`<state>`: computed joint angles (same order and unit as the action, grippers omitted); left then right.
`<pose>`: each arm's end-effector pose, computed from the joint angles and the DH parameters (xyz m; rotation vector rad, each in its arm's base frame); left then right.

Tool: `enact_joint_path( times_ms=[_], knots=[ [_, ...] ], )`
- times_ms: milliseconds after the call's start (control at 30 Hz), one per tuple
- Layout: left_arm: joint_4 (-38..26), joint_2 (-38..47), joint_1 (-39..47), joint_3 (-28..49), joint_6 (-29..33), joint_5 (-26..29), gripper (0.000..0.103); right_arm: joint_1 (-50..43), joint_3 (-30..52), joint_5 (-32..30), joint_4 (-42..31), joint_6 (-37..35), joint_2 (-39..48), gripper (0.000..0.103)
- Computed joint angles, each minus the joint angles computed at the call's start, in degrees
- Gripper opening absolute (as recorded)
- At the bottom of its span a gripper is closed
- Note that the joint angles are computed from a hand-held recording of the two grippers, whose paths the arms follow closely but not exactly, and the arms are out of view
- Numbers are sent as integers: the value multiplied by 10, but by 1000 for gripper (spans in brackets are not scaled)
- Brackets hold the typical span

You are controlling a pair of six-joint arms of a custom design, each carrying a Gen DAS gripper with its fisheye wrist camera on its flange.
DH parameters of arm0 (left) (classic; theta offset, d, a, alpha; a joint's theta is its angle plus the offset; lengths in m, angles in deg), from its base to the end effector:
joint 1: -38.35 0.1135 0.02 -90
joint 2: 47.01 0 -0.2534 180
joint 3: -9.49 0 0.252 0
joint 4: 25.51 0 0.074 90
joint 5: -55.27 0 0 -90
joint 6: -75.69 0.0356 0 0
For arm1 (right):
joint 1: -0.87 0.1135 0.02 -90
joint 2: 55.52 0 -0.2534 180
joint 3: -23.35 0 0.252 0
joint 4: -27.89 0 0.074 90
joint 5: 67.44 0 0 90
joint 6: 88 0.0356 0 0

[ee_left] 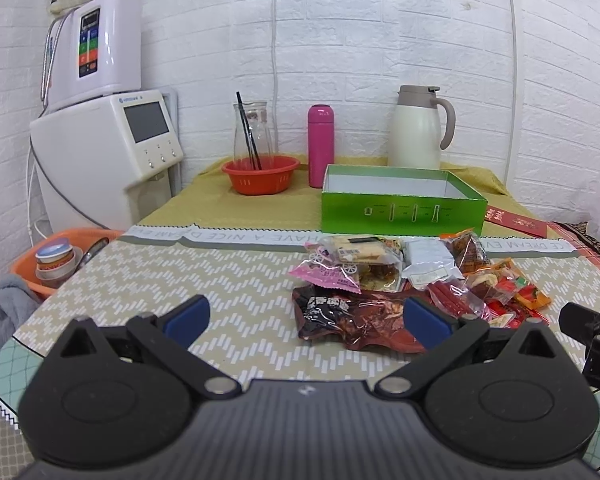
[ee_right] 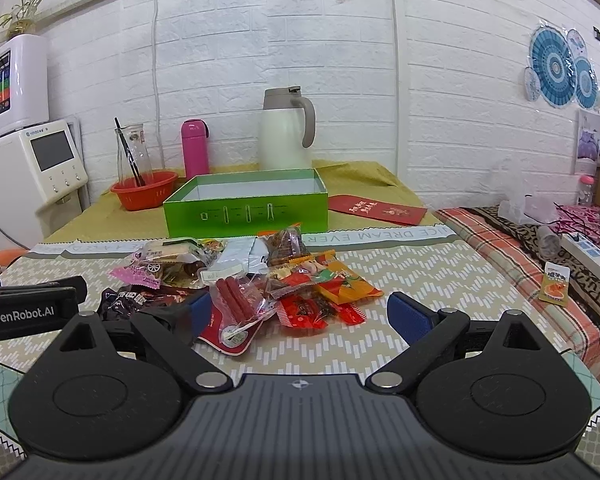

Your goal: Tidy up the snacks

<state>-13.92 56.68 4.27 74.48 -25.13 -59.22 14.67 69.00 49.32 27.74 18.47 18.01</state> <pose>0.3158 -0.1959 0.1537 0.1419 1.9940 -0.0653 0.2605 0.0475 0.1889 0.3300 1.9794 -0.1447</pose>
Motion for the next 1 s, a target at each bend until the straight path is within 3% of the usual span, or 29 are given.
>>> enact_joint_path(
  times_ms=[400,600,767,1000],
  knots=[
    [3,5,5,-1,-1,2,103,-10,-8,-10,6,1,-2,103],
    [10,26,15,9,14,13,103,-39,-13,-51,21,-4,5,103],
    [63,45,41,1,54,59,103,-72,5,-76,28,-55,20,103],
    [47,120,85,117,107,101,103,-145,139,-217,-21,-64,114,103]
  ],
)
